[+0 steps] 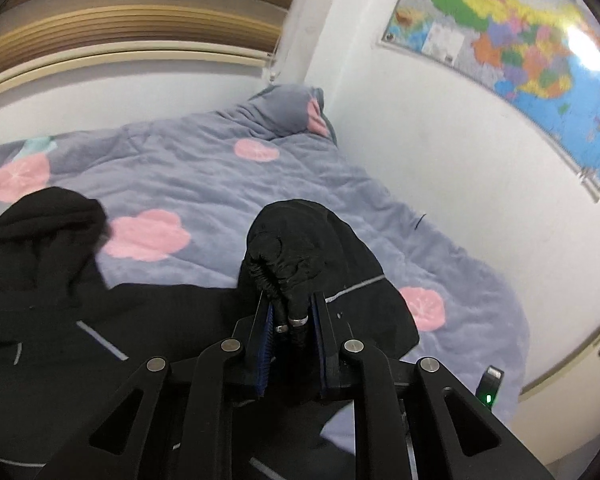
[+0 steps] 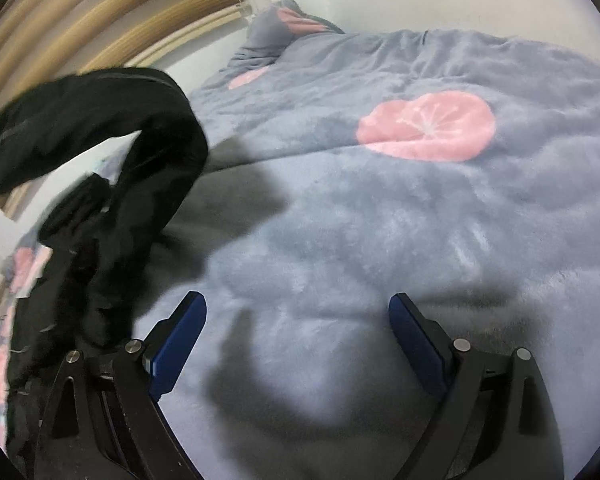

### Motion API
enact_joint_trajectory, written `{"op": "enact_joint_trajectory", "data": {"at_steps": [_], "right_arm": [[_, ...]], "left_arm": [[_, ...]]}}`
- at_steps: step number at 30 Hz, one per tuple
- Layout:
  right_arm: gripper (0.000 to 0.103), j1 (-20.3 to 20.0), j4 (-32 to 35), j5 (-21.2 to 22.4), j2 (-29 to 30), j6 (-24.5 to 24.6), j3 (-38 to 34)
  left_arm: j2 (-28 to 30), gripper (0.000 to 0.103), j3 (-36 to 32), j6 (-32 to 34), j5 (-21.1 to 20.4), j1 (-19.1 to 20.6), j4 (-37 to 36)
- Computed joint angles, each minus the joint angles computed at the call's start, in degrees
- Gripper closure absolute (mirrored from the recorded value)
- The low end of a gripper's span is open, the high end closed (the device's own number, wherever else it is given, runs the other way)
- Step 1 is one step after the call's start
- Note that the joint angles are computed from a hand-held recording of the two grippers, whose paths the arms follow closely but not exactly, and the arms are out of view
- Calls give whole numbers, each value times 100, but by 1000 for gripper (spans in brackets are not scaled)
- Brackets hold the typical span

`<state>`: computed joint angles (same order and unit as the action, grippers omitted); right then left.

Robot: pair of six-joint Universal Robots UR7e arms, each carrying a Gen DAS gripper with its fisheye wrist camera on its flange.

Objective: Fold large clothes

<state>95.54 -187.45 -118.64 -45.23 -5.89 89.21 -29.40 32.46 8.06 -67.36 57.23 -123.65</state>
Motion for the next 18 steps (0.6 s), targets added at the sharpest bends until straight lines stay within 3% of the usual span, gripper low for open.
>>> {"op": "enact_joint_trajectory", "data": {"at_steps": [2, 8, 14, 18], "right_arm": [[9, 87, 223, 54, -90, 69, 16], [9, 629, 347, -326, -49, -261, -194], [9, 1139, 655, -760, 429, -697, -867], [9, 1396, 1275, -978, 872, -817, -1530]], "left_arm": [[-360, 85, 470, 9, 85, 20, -246], [-1430, 85, 1724, -33, 288, 149, -867], [-2279, 85, 2416, -203, 507, 382, -1008], [-2795, 85, 2928, -204, 839, 554, -1027]]}}
